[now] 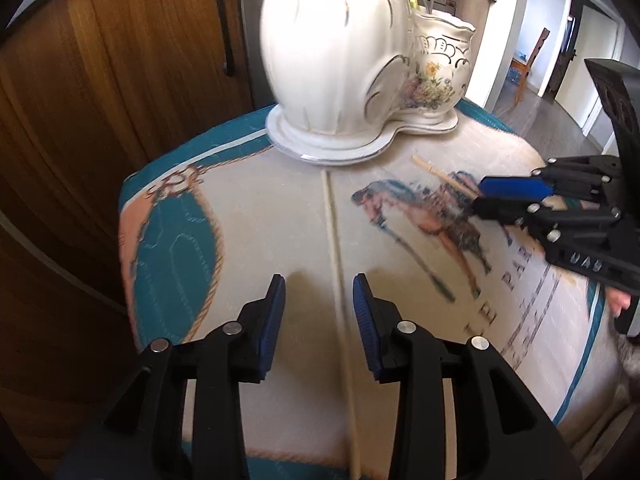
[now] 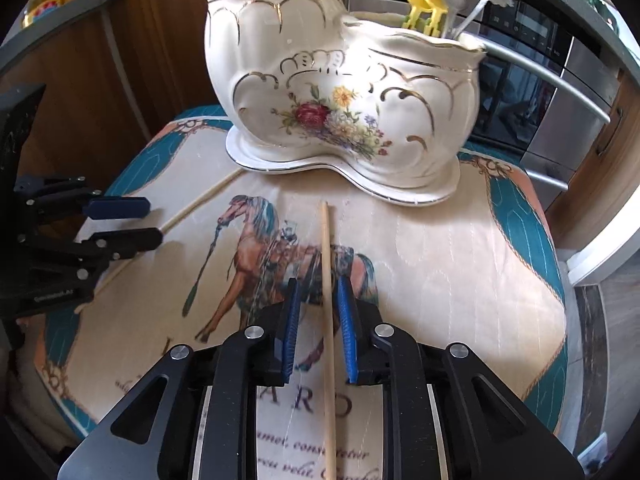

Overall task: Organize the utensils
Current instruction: 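Grasp a wooden chopstick from the cloth with each tool, then lower the chopstick into the tall pot while the right tool drops its chopstick into the small pot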

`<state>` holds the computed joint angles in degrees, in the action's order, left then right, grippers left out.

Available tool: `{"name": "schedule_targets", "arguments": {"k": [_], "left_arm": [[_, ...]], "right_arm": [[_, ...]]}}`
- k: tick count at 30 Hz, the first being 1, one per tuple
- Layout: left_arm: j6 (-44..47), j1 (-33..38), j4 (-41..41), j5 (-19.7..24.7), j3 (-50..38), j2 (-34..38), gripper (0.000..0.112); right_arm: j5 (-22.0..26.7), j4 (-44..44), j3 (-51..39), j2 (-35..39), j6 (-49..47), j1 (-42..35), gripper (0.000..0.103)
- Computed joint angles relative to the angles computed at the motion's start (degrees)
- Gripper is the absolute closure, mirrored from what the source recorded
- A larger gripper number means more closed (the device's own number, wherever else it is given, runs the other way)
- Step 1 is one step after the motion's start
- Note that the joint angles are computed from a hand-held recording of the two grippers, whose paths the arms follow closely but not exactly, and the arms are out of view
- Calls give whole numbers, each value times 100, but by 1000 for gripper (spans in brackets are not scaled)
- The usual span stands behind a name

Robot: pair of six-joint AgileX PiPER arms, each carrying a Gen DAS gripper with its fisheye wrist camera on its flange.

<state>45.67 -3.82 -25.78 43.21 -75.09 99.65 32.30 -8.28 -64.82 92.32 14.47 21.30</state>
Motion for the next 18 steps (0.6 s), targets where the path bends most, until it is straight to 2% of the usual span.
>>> {"name": "schedule_targets", "arguments": {"k": [4, 6, 8, 10, 13, 18], "left_arm": [[-227, -196, 102, -13, -238, 221, 76], [-249, -198, 82, -22, -298, 265, 78], [-246, -163, 89, -120, -307, 290, 92], [-170, -71, 11, -122, -342, 329, 107], [13, 78, -208, 49, -453, 422, 108], [381, 276, -418, 88, -246, 275, 108]], "right_arm": [[6, 80, -54, 98, -66, -54, 83], [-14, 114, -16, 70, -154, -26, 91], [-90, 116, 76, 16, -182, 12, 97], [-162, 82, 154, -31, -99, 27, 98], [-312, 157, 315, -174, -95, 19, 98], [-548, 500, 630, -588, -458, -87, 98]]}}
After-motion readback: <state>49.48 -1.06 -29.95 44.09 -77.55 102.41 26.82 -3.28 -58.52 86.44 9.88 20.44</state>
